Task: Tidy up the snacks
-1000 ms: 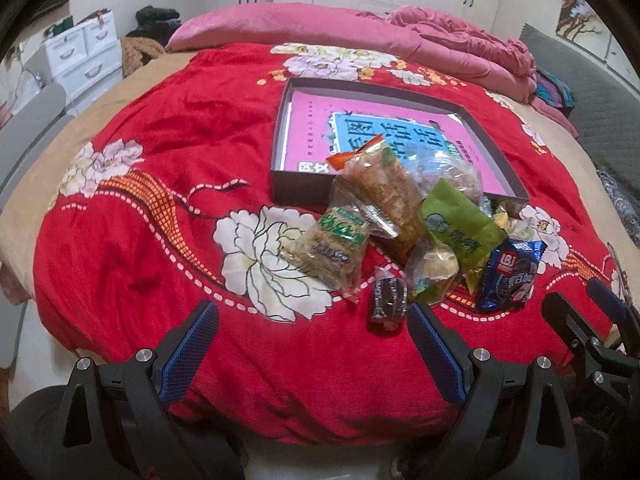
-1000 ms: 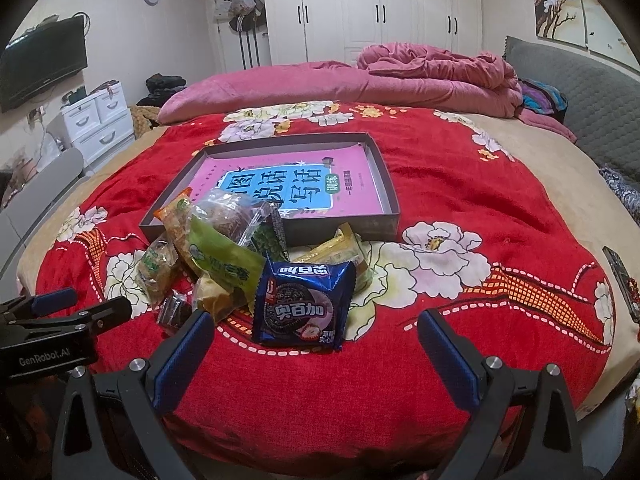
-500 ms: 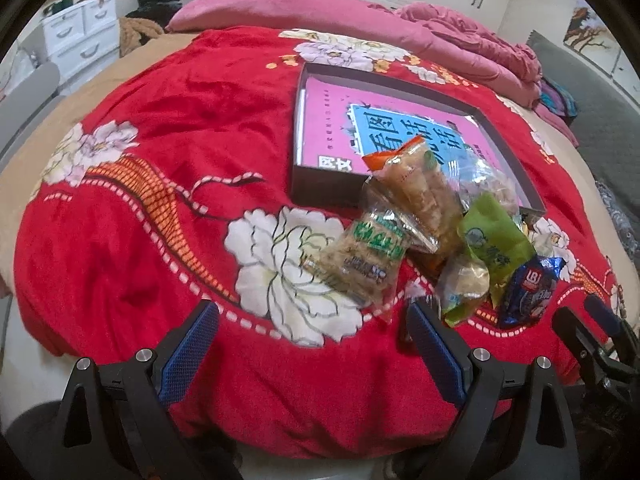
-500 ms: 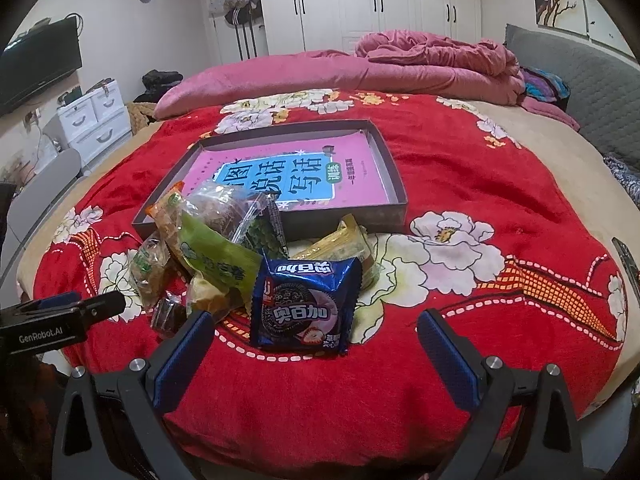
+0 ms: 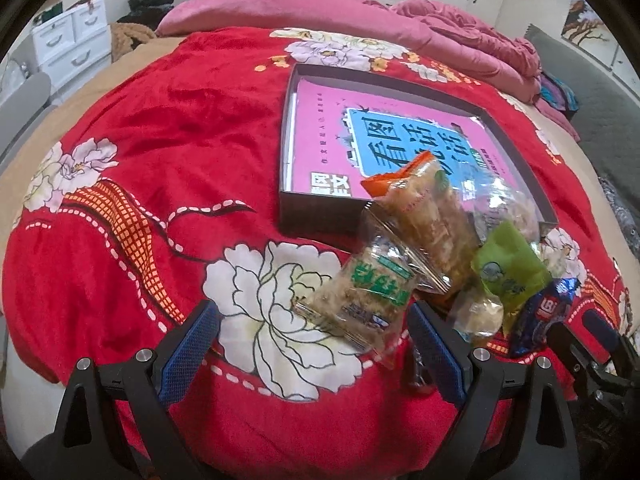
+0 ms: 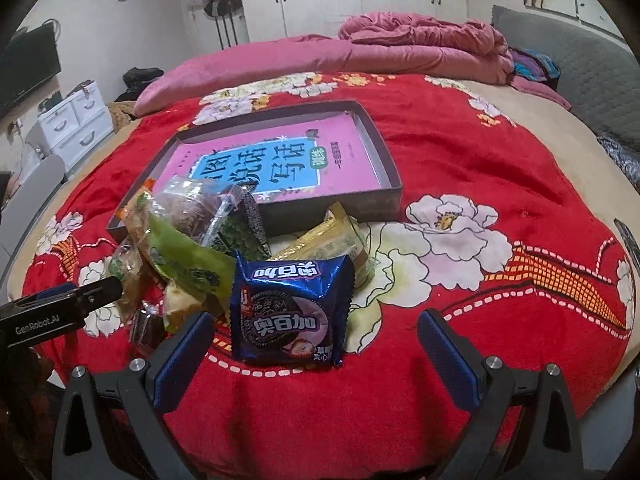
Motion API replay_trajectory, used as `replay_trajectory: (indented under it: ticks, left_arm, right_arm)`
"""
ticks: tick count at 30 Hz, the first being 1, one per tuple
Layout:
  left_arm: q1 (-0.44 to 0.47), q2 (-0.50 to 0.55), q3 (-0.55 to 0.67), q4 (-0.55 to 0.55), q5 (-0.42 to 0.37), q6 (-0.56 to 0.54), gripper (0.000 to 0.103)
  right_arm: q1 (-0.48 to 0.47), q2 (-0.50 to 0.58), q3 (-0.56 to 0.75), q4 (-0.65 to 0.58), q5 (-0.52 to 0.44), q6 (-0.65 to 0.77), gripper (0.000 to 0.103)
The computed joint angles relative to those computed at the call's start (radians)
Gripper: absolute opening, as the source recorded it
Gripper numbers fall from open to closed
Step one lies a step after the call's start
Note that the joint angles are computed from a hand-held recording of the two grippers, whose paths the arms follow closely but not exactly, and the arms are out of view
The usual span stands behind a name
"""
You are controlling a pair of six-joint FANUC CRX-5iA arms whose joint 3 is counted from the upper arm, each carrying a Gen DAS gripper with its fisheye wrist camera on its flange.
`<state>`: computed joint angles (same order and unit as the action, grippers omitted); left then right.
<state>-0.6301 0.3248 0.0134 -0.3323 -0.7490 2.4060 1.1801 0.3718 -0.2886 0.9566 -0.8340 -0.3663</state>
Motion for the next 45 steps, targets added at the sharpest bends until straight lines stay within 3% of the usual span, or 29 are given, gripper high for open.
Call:
replay_trajectory:
  ticks: [22, 25, 29, 33, 39, 45]
  left_arm:
    - [0.052, 0.011, -0.038, 0.123, 0.074, -0.105, 0.095]
    - [0.048, 0.016, -0.031, 0.111, 0.07, -0.105, 0.095]
    - [0.03, 0.031, 0.002, 0.066, 0.049, -0.099, 0.095]
    - [0.02, 0.043, 0.022, 0.047, 0.042, -0.096, 0.093]
    - [0.033, 0.052, 0.01, 0.116, 0.075, -0.161, 0.065]
    - [0.047, 0.035, -0.028, 0.176, 0.125, -0.208, 0.051]
  right_arm:
    - [-0.025, 0.036, 0.042, -0.079, 0.027, 0.036, 0.088]
    - [-0.03, 0.033, 0.037, -0.077, 0.049, 0.04, 0.081]
    - [-0.039, 0.024, 0.022, -0.065, 0.095, 0.042, 0.063]
    - [-0.042, 0.019, 0.013, -0.049, 0.12, 0.053, 0.055]
    - [-0.051, -0.012, -0.028, -0.012, 0.155, 0.006, 0.05]
    - [-0.051, -0.047, -0.073, 0.068, 0.142, -0.074, 0.049]
